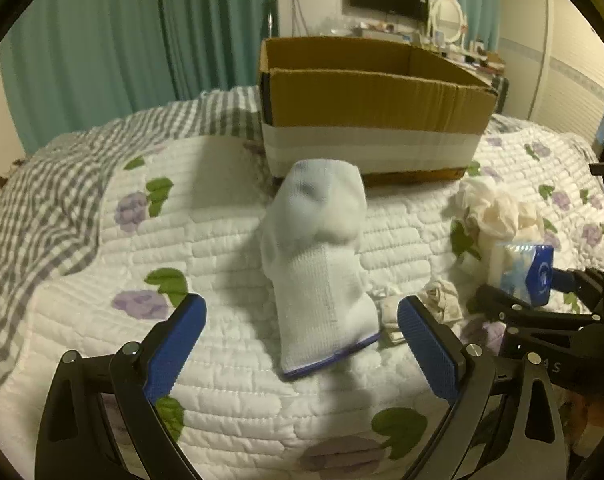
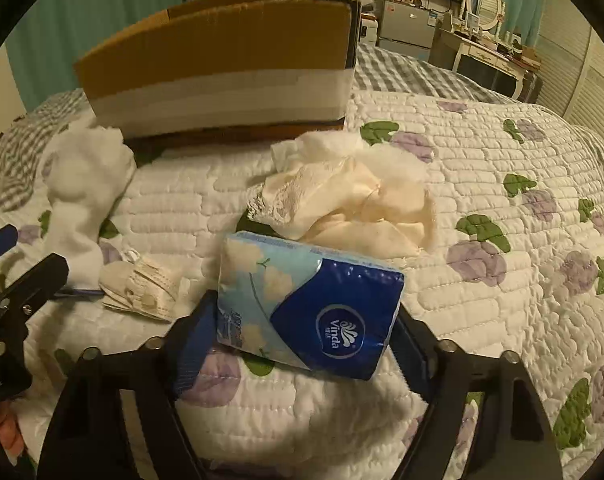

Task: Organize soft objects
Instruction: 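Grasp the blue Vinda tissue pack with the right tool while the left grasps the white sock, then carry the tissue pack and sock into the box and open both tools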

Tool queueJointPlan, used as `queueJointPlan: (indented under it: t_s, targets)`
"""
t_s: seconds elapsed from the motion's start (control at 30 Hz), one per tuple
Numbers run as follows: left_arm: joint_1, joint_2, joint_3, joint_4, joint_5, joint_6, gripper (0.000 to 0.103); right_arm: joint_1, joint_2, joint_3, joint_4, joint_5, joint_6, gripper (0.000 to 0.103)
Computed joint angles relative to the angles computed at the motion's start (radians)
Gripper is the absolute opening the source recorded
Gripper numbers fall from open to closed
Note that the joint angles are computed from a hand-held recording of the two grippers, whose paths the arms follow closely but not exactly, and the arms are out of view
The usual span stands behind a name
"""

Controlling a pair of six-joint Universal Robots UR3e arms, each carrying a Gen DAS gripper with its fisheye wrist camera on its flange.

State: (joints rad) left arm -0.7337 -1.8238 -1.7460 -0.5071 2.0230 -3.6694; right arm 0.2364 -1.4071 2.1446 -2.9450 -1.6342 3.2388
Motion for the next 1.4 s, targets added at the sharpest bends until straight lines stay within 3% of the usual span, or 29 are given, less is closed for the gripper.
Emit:
queueJointPlan:
  t_s: [0.13,0.2,0.3,0.43,0.57,0.6,0.7,0.8,0.9,1.23,1.4]
  targets:
    - [0.024,-0.002,-0.009,0.004,-0.042,0.008,0.096,-0.045,-0.050,0.049,-0.015,0.069,-0.009,0.074]
    - [0.039,-0.003,-0.014,0.003,-0.064,0.007,0.087,-0.078,-0.094,0.083,-0.020,0.118,-0.018,0.074]
    - [0.061,-0.009,-0.014,-0.001,-0.099,0.004,0.086,-0.111,-0.152,0.113,-0.012,0.176,-0.034,0.074]
    - [0.096,-0.016,0.000,0.025,-0.146,0.017,0.086,-0.116,-0.208,0.134,-0.002,0.191,-0.044,0.074]
    - [0.113,-0.058,0.067,0.023,-0.130,0.036,0.083,-0.120,-0.225,0.140,-0.001,0.206,-0.054,0.074]
    - [0.115,-0.064,0.071,0.024,-0.132,0.039,0.070,-0.117,-0.224,0.139,0.000,0.204,-0.056,0.073]
    - [0.127,-0.081,0.086,0.009,-0.167,0.051,0.056,-0.115,-0.224,0.138,-0.002,0.200,-0.062,0.074]
    - [0.102,-0.082,0.097,-0.005,-0.133,0.059,0.045,-0.119,-0.242,0.142,0.002,0.202,-0.065,0.074]
    - [0.067,-0.056,0.087,-0.036,-0.093,0.047,0.041,-0.127,-0.280,0.149,0.014,0.211,-0.073,0.074]
    - [-0.088,0.147,-0.033,-0.080,0.030,-0.069,0.040,-0.204,-0.530,0.236,0.115,0.331,-0.123,0.073]
    - [-0.178,0.181,-0.011,-0.130,0.110,-0.122,0.040,-0.259,-0.725,0.281,0.245,0.421,-0.164,0.073]
